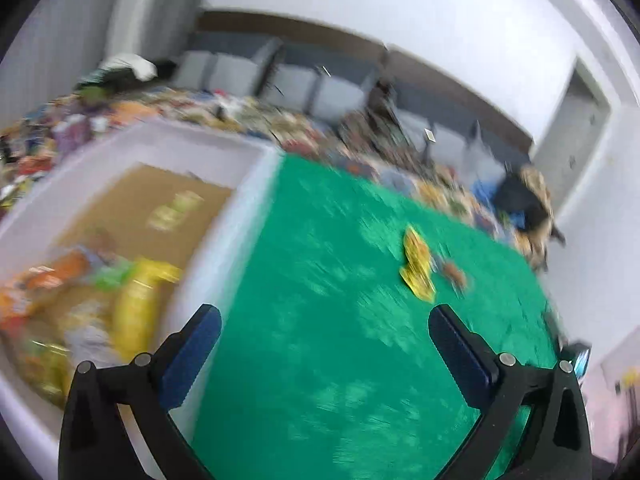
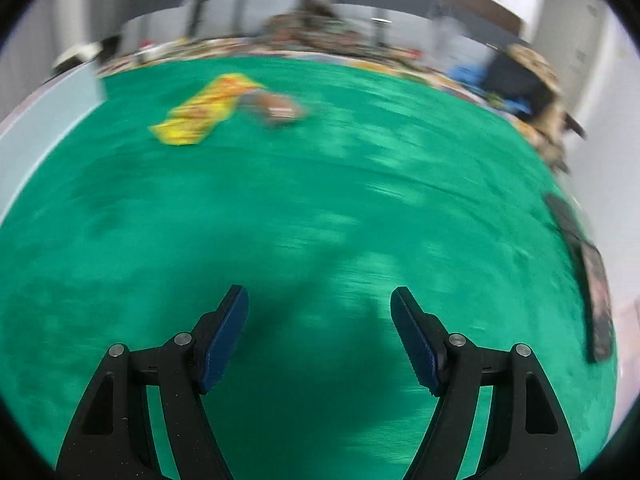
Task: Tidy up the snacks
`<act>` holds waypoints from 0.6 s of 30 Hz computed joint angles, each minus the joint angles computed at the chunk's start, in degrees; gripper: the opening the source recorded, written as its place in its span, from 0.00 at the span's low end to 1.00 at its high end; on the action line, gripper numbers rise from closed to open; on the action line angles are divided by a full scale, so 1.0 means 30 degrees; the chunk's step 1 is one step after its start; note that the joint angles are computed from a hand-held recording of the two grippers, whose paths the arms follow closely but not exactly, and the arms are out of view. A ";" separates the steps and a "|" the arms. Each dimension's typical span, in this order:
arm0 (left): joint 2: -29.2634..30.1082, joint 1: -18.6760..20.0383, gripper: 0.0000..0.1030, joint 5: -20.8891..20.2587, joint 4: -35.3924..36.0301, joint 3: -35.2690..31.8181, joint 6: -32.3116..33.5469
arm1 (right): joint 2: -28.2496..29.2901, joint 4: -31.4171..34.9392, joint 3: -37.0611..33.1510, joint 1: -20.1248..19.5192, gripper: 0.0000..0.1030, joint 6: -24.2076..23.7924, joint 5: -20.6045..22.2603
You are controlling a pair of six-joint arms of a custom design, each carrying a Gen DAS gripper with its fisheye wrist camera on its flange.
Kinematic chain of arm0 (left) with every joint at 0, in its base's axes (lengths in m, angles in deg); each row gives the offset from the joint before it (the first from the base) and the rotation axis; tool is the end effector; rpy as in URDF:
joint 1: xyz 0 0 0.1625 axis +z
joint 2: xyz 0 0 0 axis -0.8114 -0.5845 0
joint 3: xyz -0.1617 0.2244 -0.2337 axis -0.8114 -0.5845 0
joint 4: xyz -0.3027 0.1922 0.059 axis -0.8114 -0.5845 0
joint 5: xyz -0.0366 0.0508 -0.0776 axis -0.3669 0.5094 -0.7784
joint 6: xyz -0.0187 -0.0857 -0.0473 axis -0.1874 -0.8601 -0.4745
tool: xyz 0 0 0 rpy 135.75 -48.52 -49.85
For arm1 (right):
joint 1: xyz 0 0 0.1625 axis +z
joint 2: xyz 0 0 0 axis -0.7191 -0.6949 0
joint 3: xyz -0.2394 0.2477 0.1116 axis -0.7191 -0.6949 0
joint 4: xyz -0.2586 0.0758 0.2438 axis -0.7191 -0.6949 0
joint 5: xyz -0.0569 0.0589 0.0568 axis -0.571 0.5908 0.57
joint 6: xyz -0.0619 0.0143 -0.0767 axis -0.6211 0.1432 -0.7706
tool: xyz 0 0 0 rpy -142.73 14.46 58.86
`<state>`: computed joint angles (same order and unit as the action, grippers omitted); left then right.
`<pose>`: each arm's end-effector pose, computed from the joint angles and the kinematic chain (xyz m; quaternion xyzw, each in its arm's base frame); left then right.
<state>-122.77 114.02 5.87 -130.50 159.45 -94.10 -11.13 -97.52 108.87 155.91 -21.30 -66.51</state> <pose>-0.0578 -0.5085 0.3876 0.0234 0.8667 -0.4367 0.2401 0.2785 -0.5880 0.0733 0.2267 -0.8566 0.2567 0.3859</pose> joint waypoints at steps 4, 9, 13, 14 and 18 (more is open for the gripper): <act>0.4194 0.0622 1.00 -0.0249 0.0805 -0.1617 -0.0312 | -0.0682 -0.0744 0.0321 -0.0846 0.75 0.0292 -0.0245; 0.8216 0.1148 0.99 0.0772 0.0837 -0.3839 0.0882 | -0.1306 -0.0688 0.0763 -0.1496 0.78 0.0956 0.0794; 1.0178 0.1484 1.00 0.1877 0.0170 -0.4813 0.2845 | -0.1602 -0.0403 0.1119 -0.1546 0.81 0.1645 0.1147; 1.0318 0.1520 0.99 0.1689 -0.0445 -0.4749 0.3290 | -0.1577 -0.0408 0.1089 -0.1534 0.81 0.1622 0.1104; 1.0107 0.1662 1.00 0.1392 -0.0552 -0.4522 0.3389 | -0.1549 -0.0614 0.1241 -0.1555 0.81 0.1634 0.1138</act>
